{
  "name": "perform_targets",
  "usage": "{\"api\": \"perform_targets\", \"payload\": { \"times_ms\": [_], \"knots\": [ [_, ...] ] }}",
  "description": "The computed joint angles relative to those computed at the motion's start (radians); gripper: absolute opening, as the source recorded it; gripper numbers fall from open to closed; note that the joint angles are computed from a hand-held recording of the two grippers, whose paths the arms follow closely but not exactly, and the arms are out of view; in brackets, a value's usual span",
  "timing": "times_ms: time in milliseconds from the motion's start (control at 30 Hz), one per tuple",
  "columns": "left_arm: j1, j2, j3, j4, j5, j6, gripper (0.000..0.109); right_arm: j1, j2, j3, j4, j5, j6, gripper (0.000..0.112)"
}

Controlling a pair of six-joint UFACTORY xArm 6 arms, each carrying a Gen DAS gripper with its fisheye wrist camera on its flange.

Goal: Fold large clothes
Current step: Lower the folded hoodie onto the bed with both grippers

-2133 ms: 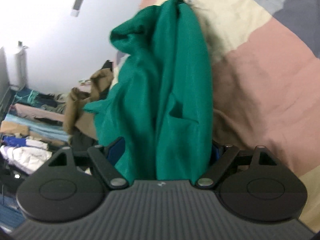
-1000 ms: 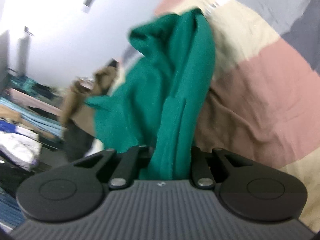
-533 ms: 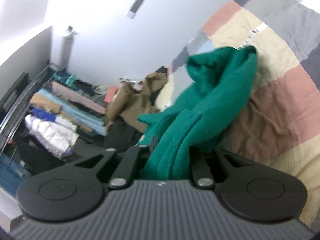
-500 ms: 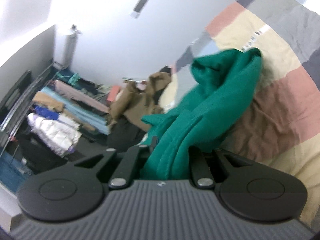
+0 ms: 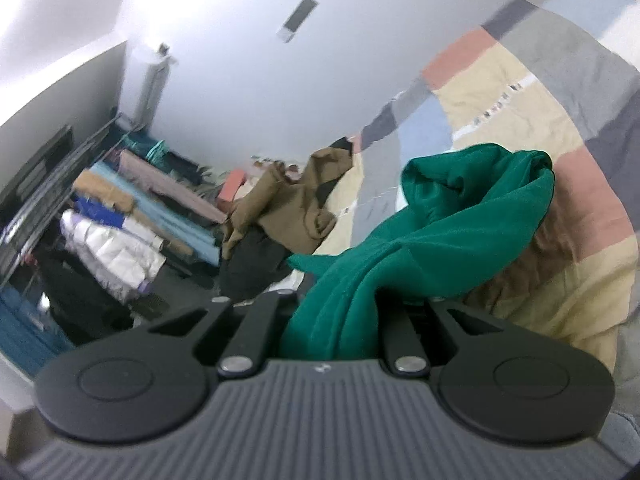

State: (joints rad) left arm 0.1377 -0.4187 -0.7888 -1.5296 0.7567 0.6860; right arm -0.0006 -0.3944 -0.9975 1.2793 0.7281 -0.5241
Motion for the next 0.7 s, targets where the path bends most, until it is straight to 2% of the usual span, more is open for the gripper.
{"api": "perform_targets", "payload": {
  "times_ms": [233, 400, 567, 633, 700],
  "knots": [
    [-0.033, 0.152, -0.139, -0.08, -0.062, 0.058, 0.013, 0.003, 0.109, -0.07, 0.086, -0.053, 0.008, 0.017],
    [-0.08, 0.337, -0.36, -0.077, -0.162, 0.066, 0.015, 0.033, 0.279, -0.227, 0.122, -0.14, 0.042, 0.017],
    [-0.116, 0.613, -0.676, 0.043, -0.277, -0.054, 0.016, 0.065, 0.537, -0.479, 0.01, -0.256, 0.191, 0.018],
    [-0.119, 0.731, -0.81, 0.126, -0.302, -0.118, 0.016, 0.066, 0.637, -0.575, -0.049, -0.28, 0.257, 0.018],
    [-0.115, 0.852, -0.948, 0.223, -0.296, -0.236, 0.016, 0.064, 0.737, -0.672, -0.111, -0.285, 0.33, 0.018]
  ]
}}
